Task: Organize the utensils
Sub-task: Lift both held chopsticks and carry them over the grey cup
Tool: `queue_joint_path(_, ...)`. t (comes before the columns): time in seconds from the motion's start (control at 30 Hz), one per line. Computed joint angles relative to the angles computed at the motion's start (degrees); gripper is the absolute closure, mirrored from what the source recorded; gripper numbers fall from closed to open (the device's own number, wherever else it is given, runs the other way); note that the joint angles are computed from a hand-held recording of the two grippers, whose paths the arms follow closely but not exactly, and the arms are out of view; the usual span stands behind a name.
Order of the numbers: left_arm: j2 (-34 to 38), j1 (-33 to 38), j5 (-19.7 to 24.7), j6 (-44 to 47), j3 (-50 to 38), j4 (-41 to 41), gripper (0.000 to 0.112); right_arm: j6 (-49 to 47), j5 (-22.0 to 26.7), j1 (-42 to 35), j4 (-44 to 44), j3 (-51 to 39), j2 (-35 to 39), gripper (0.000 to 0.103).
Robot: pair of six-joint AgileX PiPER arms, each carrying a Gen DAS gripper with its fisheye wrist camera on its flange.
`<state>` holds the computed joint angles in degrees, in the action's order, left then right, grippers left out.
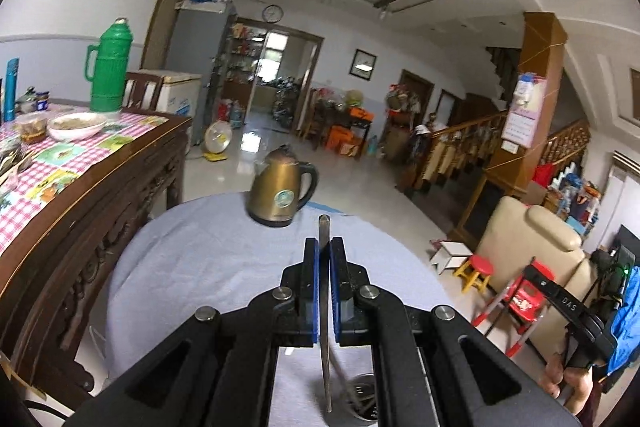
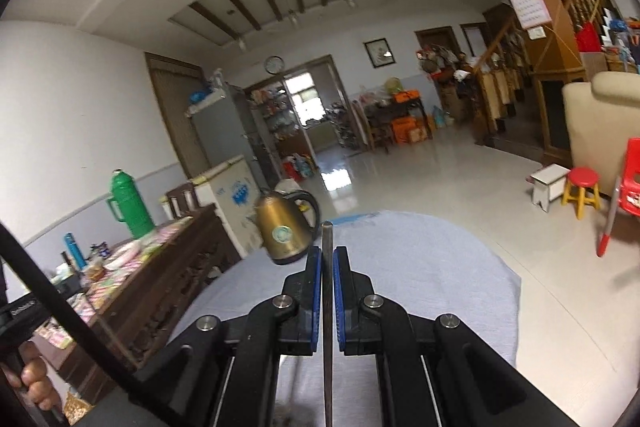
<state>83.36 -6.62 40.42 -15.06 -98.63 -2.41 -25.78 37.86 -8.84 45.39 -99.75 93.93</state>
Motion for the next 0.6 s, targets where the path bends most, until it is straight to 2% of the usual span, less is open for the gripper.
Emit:
queue_joint_path(0.1, 0.1, -1.9, -0.4, -1.0, -1.0, 0.7, 0.107, 0.8, 1.9, 1.3, -0.3, -0.7, -1.9, 0.097)
queue_joint_path(0.27, 0.2, -5.0, -2.7, -5.5, 0.7, 4.6, 0.107, 0.0, 1.0, 3.9, 1.2, 0.2, -3.5, 0.097)
queue_joint_path(0.37, 1.3, -7.0, -4.7, -9.9, 2.2, 9.4, 0.107, -0.6, -3.2, 6.9, 1.2, 2.7, -4.7, 0.097)
queue_joint_path(0.43, 1.5, -7.6, -6.6, -10.8, 3.9, 9.8, 0.107, -0.7, -7.4, 9.3, 1.2, 5.0, -5.2, 0.097)
queue_joint_path(0.53, 2.0, -9.2, -8.8, -15.3, 6.4, 14.7, 0.107, 3.2, -14.4, 13.9, -7.1, 8.2, -5.8, 0.097)
queue_joint_path(0.6, 2.5, -10.5, -9.9, -18.7, 8.2, 18.7, 0.107, 3.8, -13.4, 15.1, -7.9, 8.0, -4.4, 0.097)
